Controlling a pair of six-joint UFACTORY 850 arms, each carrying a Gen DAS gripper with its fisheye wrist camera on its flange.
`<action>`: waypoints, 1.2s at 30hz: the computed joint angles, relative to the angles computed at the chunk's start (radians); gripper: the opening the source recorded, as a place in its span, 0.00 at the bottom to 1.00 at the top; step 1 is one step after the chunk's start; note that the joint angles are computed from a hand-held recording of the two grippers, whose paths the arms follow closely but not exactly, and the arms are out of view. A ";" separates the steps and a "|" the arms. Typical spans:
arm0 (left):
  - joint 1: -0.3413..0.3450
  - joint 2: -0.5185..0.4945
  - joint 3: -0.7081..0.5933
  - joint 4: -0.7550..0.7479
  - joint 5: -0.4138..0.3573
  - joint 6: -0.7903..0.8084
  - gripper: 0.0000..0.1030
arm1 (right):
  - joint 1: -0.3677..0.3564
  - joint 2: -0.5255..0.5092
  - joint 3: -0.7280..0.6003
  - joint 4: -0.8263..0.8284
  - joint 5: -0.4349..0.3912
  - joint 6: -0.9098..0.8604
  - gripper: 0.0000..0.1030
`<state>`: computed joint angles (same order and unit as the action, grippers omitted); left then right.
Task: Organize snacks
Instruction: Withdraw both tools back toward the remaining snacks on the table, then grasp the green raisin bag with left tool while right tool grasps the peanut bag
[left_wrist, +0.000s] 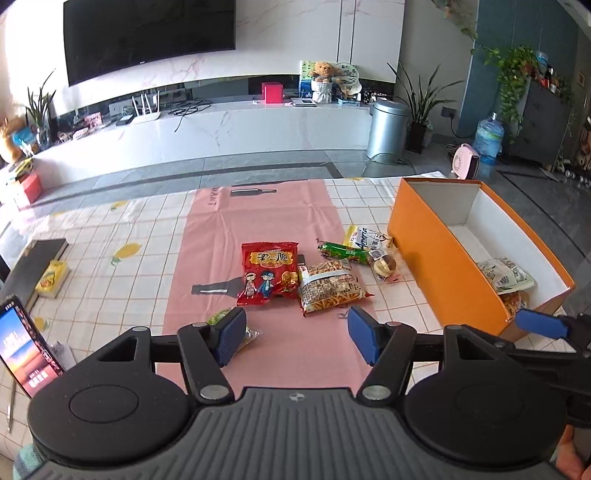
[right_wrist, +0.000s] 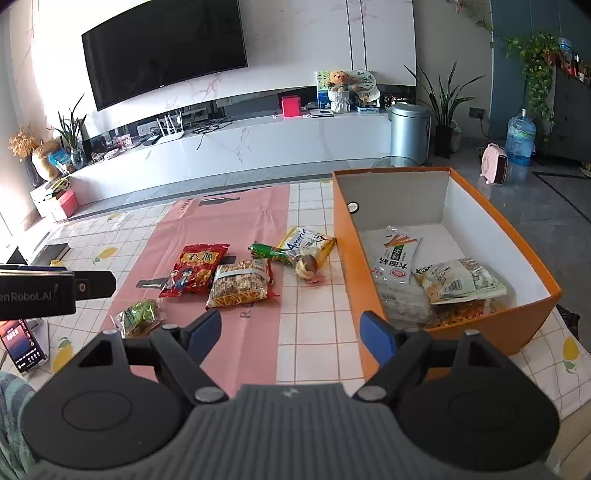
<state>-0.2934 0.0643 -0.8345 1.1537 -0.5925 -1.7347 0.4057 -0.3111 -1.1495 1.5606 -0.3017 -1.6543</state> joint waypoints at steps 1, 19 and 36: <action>0.007 0.009 0.015 0.019 0.013 -0.022 0.73 | 0.006 0.001 0.007 0.029 0.004 -0.028 0.77; 0.186 -0.074 0.016 0.116 0.218 -0.077 0.77 | 0.091 -0.199 -0.171 -0.082 0.076 0.087 0.80; 0.298 -0.207 -0.017 -0.167 0.236 0.216 0.80 | 0.132 -0.430 -0.422 -0.261 0.026 0.230 0.91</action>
<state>0.0047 -0.1422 -0.8511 0.9870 -0.3562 -1.5187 0.5375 -0.7413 -1.5718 1.3000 -0.2756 -1.4245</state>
